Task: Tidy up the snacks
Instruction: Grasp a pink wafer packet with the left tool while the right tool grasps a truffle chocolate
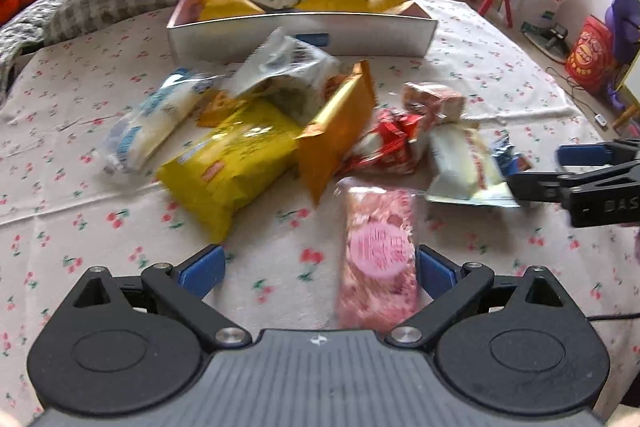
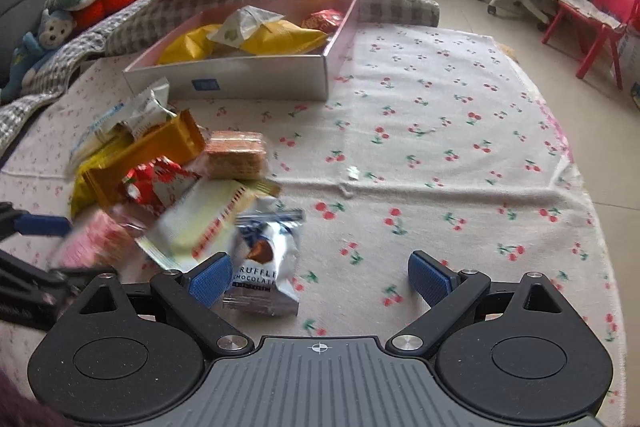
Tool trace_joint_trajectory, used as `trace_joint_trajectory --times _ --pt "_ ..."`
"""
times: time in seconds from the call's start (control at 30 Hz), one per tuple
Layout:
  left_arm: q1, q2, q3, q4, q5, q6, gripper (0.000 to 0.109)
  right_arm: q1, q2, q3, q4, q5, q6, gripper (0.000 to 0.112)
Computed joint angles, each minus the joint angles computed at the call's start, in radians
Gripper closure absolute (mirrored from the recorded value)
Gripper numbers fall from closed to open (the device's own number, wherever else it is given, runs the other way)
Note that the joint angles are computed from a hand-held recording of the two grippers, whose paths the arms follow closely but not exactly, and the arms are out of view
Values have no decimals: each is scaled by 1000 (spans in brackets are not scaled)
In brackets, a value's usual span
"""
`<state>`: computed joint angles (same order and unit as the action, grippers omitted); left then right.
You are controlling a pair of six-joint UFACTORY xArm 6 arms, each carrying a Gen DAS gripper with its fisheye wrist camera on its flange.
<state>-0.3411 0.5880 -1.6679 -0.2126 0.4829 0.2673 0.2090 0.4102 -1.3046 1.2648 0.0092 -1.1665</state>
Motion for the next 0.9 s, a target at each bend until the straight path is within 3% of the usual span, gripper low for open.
trace_joint_trajectory --times 0.27,0.47,0.67,0.73,0.9 --pt "14 -43 67 -111 -40 120 16 6 -11 11 126 -21 -186 16" --pt "5 -56 74 -279 -23 289 29 29 -8 1 161 -14 -268 16" --pt "-1 -43 58 -313 -15 327 39 41 -1 -10 203 -18 -334 16" --pt "-3 -44 64 -319 -30 333 51 39 0 -13 213 -13 -342 16" --pt "-4 -45 62 -331 -33 335 64 42 -2 -24 279 -9 -423 21"
